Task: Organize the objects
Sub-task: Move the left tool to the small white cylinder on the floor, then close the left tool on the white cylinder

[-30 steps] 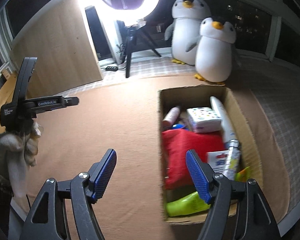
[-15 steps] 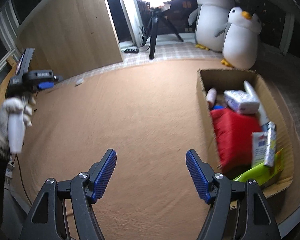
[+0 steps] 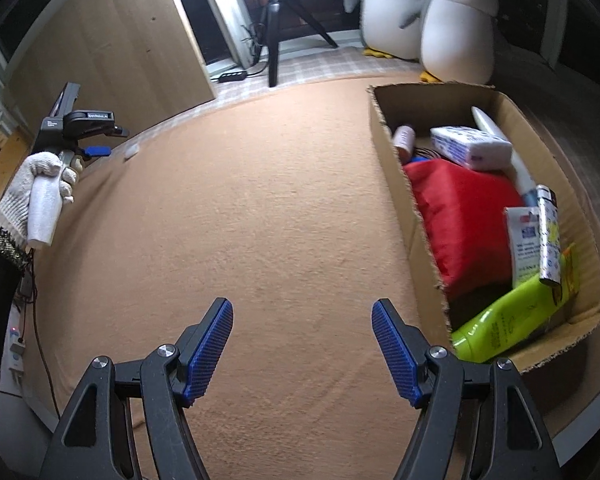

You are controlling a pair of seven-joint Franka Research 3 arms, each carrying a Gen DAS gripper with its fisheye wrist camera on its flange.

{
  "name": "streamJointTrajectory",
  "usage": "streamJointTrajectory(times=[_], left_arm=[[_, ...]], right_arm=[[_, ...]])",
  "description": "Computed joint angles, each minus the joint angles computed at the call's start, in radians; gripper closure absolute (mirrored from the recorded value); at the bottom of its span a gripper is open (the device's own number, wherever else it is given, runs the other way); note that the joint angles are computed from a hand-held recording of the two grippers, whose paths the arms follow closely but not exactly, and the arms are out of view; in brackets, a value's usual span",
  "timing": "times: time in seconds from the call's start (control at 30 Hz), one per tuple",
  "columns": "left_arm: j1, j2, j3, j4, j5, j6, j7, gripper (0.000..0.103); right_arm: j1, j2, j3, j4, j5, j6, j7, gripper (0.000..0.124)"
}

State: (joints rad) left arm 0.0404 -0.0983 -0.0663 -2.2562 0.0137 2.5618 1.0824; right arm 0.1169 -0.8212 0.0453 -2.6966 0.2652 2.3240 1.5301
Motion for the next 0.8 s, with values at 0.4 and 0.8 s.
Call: streamJointTrajectory(times=[0.4, 0.8], left_arm=[[0.014, 0.108, -0.011, 0.077, 0.053, -0.029, -0.037, 0.044], [0.014, 0.147, -0.018, 0.122, 0.080, -0.043, -0.062, 0.073]], right_arm=[[-0.022, 0.028, -0.012, 0.011, -0.007, -0.013, 0.008, 0.055], [-0.024, 0.056, -0.013, 0.024, -0.014, -0.013, -0.002, 0.055]])
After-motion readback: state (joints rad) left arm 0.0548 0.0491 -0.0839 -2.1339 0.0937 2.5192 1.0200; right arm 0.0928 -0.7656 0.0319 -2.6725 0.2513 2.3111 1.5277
